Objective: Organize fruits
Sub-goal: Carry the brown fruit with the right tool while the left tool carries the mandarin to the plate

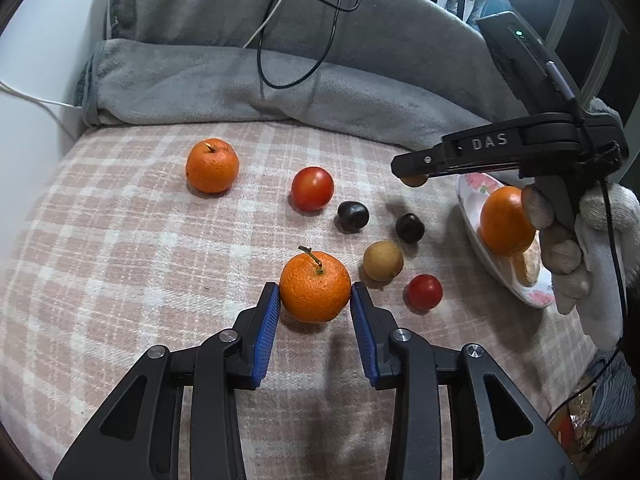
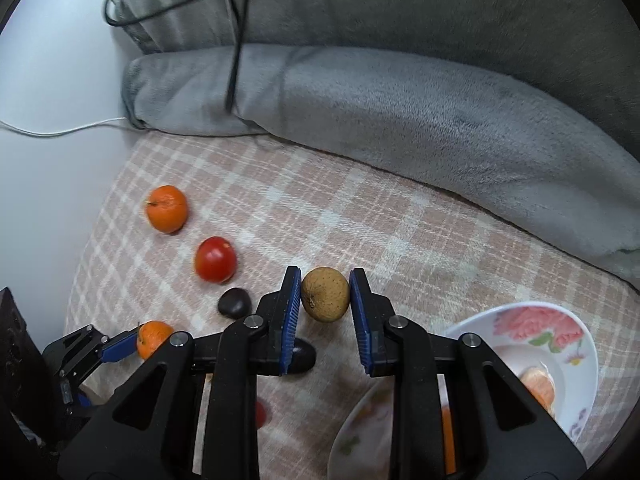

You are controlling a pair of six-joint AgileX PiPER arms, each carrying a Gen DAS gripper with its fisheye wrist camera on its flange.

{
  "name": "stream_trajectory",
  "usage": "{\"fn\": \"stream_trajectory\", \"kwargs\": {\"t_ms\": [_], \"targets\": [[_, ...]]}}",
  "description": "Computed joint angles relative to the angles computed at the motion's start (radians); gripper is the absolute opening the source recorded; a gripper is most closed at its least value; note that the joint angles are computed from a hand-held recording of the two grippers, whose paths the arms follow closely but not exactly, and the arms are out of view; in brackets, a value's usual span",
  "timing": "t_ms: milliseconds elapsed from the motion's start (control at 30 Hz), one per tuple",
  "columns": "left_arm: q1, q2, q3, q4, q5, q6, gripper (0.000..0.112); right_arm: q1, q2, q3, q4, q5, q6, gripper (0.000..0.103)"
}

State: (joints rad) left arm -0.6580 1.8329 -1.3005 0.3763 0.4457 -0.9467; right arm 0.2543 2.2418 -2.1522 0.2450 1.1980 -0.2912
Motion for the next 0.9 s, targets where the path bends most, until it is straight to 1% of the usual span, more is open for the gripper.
{"fn": "stream_trajectory", "kwargs": {"t_ms": [267, 467, 667, 767, 900], "targets": [[-0.048, -0.047, 0.01, 0.054, 0.019, -0.055, 0.035, -0.06, -0.141, 0.156, 0.074, -0.053, -0.083, 0.026], [-0.076, -0.047, -0.02, 0.053, 0.019, -0.041, 0.035, -0.11, -0.254, 0.285, 0.11, -0.116, -0.136, 0.026], [-0.106, -0.023, -0.073, 0.022, 0.023, 0.006, 0.035, -0.191, -0.327, 0.37, 0.157, -0.141, -0.183, 0.026], [-0.126, 0.008, -0.13, -0.005, 0.041, 0.037, 0.035, -0.234, -0.359, 0.401, 0.166, -0.155, -0.205, 0.026], [-0.151, 0.056, -0.208, -0.044, 0.059, 0.089, 0.035, -0.285, -0.368, 0.408, 0.182, -0.149, -0.22, 0.026]]}}
